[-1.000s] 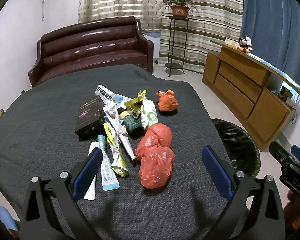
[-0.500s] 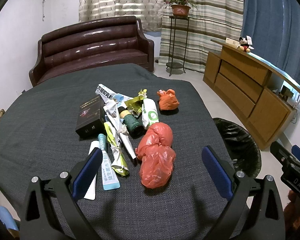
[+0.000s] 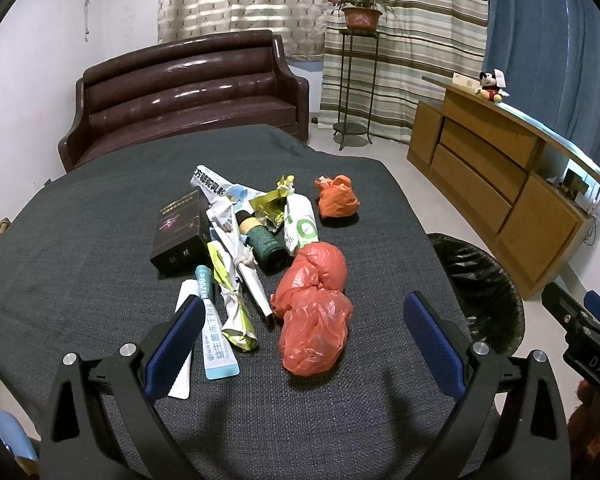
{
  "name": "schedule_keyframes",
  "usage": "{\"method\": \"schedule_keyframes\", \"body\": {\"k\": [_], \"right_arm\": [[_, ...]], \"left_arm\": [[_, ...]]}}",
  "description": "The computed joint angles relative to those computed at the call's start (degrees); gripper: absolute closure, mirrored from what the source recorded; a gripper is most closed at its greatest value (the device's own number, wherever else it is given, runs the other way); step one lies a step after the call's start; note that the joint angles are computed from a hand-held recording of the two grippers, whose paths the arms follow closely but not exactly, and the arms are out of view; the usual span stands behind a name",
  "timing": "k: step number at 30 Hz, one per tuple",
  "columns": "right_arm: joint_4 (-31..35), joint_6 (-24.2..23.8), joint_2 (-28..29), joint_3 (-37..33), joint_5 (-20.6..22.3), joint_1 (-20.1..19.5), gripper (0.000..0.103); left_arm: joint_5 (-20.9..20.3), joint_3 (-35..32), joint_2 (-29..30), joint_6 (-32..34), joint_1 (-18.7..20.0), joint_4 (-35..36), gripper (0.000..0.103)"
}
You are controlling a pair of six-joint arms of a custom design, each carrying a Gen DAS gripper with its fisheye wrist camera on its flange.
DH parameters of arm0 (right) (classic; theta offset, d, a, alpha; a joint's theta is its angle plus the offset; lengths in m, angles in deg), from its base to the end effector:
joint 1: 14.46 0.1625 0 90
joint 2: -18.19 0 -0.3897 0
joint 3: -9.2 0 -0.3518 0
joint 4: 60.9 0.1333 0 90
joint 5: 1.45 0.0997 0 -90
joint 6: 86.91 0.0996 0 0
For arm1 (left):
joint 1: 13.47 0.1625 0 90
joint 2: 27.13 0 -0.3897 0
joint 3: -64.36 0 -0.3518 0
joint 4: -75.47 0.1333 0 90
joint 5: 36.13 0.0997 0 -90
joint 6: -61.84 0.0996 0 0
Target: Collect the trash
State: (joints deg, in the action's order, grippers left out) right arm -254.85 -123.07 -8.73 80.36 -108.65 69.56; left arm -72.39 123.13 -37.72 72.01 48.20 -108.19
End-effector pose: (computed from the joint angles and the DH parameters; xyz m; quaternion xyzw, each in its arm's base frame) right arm 0.0270 -0.7388 0.1316 0.1514 -0.8473 0.4127 0.2980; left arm -0.1582 -0.7435 0.0017 0.1063 0.8343 -0.4063 0.3572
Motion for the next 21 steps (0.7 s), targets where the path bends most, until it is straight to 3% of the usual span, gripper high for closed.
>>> {"method": "schedule_keyframes", "body": {"k": [21], "right_arm": [[0.7, 0.3, -0.2, 0.2, 0.0, -0.2, 0.004]], "left_arm": [[-0.3, 1.7, -0.3, 0.3, 0.8, -1.5, 0.006]]}}
